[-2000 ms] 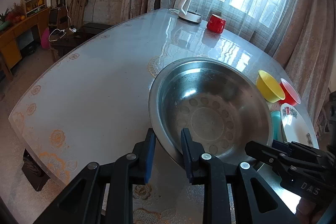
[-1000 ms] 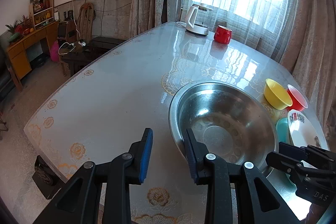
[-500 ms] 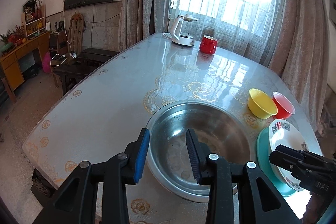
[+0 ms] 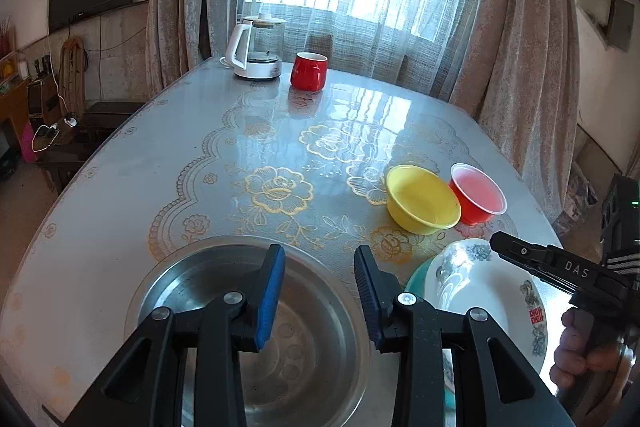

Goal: Organize plates and bowls
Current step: 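Release the steel bowl and move the left gripper to the yellow bowl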

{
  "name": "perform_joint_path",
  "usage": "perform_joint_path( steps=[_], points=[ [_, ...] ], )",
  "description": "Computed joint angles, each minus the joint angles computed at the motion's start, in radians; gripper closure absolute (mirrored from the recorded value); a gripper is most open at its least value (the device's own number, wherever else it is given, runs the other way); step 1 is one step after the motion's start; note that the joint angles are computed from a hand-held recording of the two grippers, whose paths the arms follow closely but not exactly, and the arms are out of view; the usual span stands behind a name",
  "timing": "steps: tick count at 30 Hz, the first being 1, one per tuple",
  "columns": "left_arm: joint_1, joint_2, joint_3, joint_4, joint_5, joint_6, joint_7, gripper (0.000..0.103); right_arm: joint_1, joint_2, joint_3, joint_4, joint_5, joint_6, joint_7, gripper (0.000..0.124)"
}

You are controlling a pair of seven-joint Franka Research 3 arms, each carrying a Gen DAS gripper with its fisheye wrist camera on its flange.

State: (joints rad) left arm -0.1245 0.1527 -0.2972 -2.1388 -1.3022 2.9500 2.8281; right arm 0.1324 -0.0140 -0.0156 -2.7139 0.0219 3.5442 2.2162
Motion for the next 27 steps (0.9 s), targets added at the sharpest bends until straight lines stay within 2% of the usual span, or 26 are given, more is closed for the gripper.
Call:
perform_joint_path(
  steps=[4,6,9,12,15,17,22,24,26,27],
  points=[
    [-0.023,0.076,-0.009,0.078,0.178,-0.011,-0.150,0.066,-0.046,0.032,-0.024,0.061,-0.066,-0.101,0.087,0.094],
    [-0.033,0.116,-0.010,0.118,0.287,-0.030,-0.240,0.066,-0.115,0.060,-0.010,0.100,-0.212,-0.131,0.213,0.094],
    [-0.052,0.174,0.001,0.180,0.434,-0.075,-0.381,0.067,-0.291,0.108,0.107,0.163,-0.401,-0.173,0.384,0.098],
    [-0.074,0.229,0.016,0.240,0.556,-0.102,-0.511,0.067,-0.465,0.152,0.255,0.208,-0.484,-0.192,0.455,0.099],
    [-0.071,0.282,0.008,0.308,0.625,-0.141,-0.600,0.067,-0.488,0.171,0.284,0.222,-0.446,-0.194,0.428,0.100],
    [-0.066,0.314,-0.004,0.346,0.665,-0.160,-0.646,0.067,-0.450,0.181,0.259,0.233,-0.394,-0.200,0.388,0.100],
    [-0.086,0.393,0.006,0.444,0.805,-0.217,-0.806,0.068,-0.543,0.205,0.346,0.242,-0.372,-0.193,0.349,0.104],
    [-0.077,0.419,-0.011,0.471,0.840,-0.234,-0.837,0.068,-0.531,0.208,0.340,0.247,-0.342,-0.192,0.314,0.105],
    [-0.092,0.457,-0.003,0.516,0.900,-0.256,-0.897,0.069,-0.515,0.212,0.329,0.249,-0.312,-0.188,0.275,0.107],
    [-0.086,0.470,-0.012,0.527,0.912,-0.262,-0.913,0.072,-0.530,0.215,0.346,0.249,-0.308,-0.187,0.265,0.108]
  ],
)
